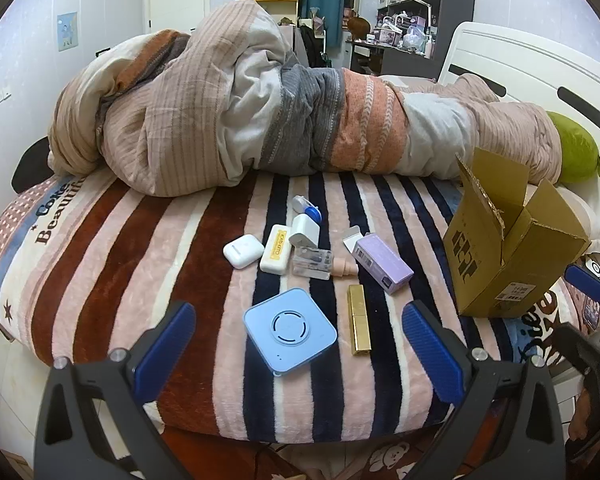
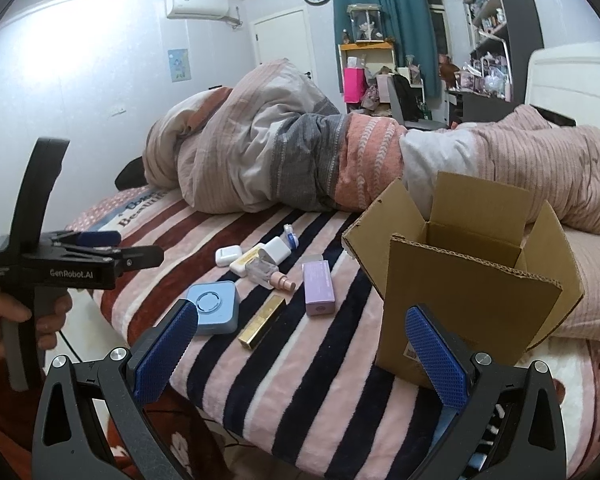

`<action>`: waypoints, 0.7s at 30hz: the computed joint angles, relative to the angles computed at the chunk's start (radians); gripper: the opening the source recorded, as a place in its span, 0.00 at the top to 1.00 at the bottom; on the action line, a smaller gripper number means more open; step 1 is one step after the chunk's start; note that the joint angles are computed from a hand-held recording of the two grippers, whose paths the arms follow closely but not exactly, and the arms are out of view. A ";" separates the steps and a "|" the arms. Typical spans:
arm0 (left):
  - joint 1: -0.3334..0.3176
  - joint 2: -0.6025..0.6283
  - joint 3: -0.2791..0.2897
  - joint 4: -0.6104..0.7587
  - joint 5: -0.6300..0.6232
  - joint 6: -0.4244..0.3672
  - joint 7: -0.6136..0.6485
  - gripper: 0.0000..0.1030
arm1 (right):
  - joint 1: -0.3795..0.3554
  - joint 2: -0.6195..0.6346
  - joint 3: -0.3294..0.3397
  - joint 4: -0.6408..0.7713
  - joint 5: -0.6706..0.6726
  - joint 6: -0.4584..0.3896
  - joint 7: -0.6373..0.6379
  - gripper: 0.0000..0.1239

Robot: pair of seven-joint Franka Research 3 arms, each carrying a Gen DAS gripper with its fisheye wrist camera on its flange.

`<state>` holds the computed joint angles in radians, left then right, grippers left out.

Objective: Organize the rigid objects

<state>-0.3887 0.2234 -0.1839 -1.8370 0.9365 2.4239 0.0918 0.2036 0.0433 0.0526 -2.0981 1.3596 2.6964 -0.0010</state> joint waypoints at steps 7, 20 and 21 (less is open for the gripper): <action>0.004 0.015 0.006 0.016 -0.009 -0.009 0.024 0.00 | -0.035 -0.024 -0.029 0.023 0.115 -0.126 -0.140 0.17; 0.023 0.081 0.042 0.012 -0.006 0.053 -0.024 0.00 | -0.083 0.341 -0.157 0.568 -0.593 -0.100 0.734 0.17; 0.025 0.092 0.046 0.012 -0.009 0.062 -0.030 0.00 | -0.083 0.394 -0.173 0.639 -0.660 -0.155 0.816 0.17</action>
<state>-0.3637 0.3155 -0.1378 -1.8246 0.9276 2.4857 0.0622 0.1210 0.4369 -0.1206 -1.4590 0.6996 2.5413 0.8147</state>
